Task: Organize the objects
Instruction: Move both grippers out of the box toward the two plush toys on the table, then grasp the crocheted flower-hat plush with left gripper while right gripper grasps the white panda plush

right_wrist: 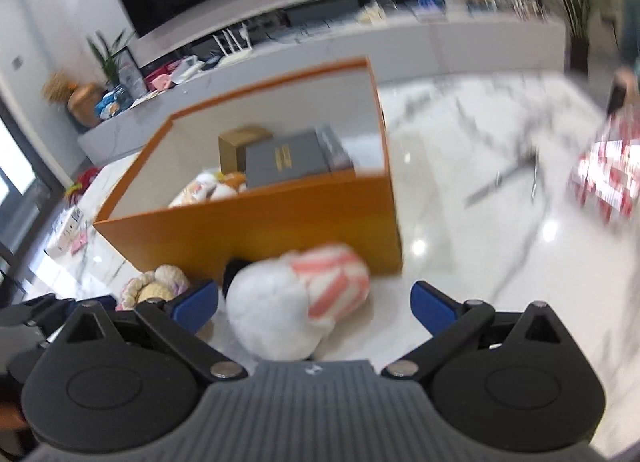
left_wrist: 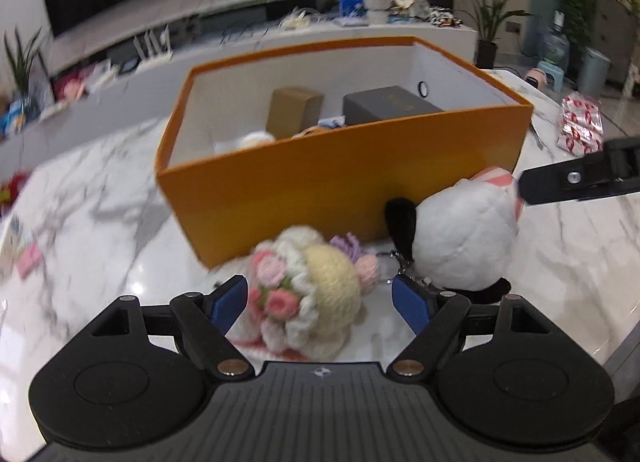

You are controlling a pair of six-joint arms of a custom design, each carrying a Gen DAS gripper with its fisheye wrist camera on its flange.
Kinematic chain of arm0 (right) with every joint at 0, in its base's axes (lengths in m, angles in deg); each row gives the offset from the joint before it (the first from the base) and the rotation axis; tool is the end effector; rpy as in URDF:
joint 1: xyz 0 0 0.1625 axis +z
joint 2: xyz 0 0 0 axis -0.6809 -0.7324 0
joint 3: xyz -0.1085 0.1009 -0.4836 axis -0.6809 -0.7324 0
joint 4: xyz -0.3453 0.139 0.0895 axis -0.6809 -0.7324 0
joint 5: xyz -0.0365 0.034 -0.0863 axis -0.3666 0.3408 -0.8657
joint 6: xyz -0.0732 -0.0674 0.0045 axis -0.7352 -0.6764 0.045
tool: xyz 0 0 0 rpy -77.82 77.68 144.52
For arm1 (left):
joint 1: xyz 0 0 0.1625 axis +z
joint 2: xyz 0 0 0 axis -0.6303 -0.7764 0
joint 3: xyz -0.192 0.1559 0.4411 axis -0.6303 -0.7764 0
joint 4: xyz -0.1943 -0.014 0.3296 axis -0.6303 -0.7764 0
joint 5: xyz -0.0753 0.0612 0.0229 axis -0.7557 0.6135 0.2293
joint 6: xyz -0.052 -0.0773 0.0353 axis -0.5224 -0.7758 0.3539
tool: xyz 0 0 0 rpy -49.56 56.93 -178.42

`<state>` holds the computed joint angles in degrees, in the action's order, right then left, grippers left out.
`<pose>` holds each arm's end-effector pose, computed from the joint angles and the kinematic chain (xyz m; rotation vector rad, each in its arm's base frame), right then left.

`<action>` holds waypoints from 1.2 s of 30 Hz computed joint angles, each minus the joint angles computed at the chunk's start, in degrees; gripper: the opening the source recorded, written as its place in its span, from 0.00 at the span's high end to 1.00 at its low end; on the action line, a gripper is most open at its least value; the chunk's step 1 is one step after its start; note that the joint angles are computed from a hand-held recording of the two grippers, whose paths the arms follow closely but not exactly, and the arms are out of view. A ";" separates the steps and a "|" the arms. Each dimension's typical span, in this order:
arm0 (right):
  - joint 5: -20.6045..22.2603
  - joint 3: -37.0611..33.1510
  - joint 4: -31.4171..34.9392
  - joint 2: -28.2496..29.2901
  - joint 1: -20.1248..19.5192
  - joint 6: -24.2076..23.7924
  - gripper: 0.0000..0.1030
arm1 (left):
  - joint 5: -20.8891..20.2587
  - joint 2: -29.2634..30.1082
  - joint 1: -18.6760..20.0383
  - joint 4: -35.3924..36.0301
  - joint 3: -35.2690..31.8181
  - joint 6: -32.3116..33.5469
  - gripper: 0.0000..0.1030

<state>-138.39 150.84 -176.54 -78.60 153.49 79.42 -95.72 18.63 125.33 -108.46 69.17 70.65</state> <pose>0.3479 -0.7416 -0.0738 -0.1051 -2.3763 1.1529 0.1045 -0.8549 0.3482 1.2421 2.2670 -0.5367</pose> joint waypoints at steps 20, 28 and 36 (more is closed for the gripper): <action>-0.04 -11.82 8.53 5.74 -1.25 7.10 0.01 | -2.81 2.75 2.25 -11.39 2.06 16.64 0.07; 0.18 -11.34 8.88 5.51 -1.25 6.21 0.01 | -4.47 -0.60 3.21 -6.12 3.42 18.89 0.07; -0.02 -12.20 10.48 5.83 -1.26 6.16 0.01 | -7.35 0.20 4.06 3.40 -2.49 25.76 0.07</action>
<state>-138.41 138.65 -166.06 -72.77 152.23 85.58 -103.06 18.83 129.39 -105.06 66.68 96.41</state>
